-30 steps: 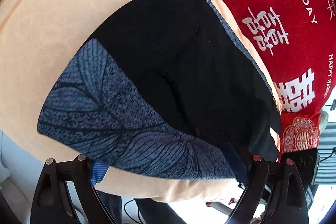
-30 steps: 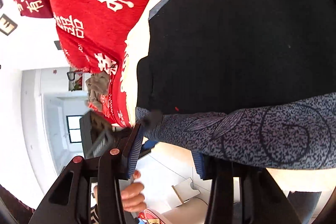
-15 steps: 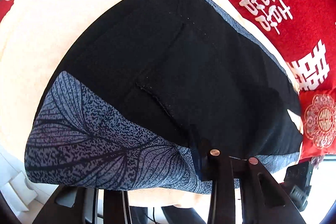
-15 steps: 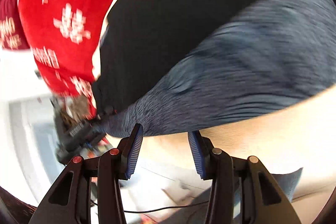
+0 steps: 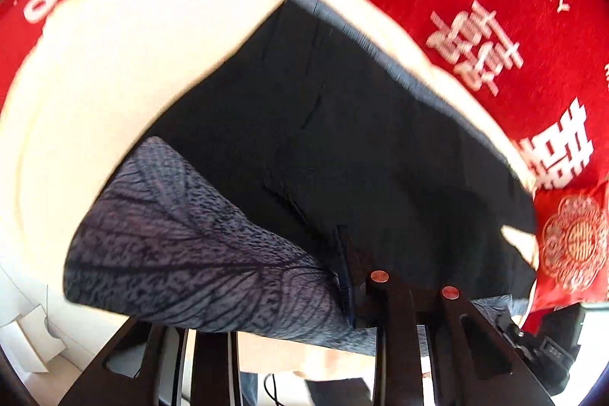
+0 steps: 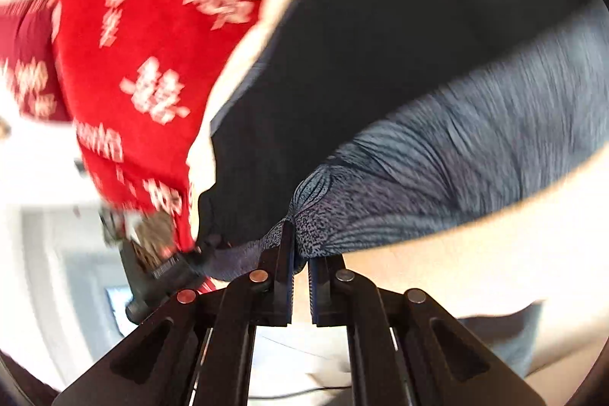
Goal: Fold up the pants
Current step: 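Lift the cuffs with the right gripper and fold the legs over toward the waistband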
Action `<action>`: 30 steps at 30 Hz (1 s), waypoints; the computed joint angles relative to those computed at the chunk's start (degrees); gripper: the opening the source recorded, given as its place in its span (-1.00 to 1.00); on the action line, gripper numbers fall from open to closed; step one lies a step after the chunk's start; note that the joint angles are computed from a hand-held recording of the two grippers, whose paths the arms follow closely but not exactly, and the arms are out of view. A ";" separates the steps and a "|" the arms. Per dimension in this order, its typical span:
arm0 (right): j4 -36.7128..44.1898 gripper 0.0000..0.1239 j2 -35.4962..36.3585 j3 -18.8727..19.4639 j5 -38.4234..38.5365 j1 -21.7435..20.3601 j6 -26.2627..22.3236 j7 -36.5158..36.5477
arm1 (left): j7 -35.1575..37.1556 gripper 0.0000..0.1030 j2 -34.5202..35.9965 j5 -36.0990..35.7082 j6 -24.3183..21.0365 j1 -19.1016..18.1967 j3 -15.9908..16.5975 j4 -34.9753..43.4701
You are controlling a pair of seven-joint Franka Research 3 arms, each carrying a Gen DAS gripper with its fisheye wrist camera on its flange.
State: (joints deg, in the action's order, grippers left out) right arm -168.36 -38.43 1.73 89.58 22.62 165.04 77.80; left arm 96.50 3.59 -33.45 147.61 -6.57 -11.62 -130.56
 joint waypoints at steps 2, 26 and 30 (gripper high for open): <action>1.99 -0.89 -0.24 -2.97 -13.96 -3.69 -5.36 4.03 | -2.53 -0.40 0.34 1.45 0.36 -0.32 -0.07 2.40; 57.11 0.26 53.91 -7.75 -42.52 -20.92 -33.63 2.79 | -44.01 0.49 34.92 50.21 -4.35 -9.81 6.90 48.00; 51.00 0.27 46.12 -4.96 -44.39 -22.04 -28.98 -0.58 | -46.49 0.49 28.94 55.83 -3.23 -9.71 7.15 42.06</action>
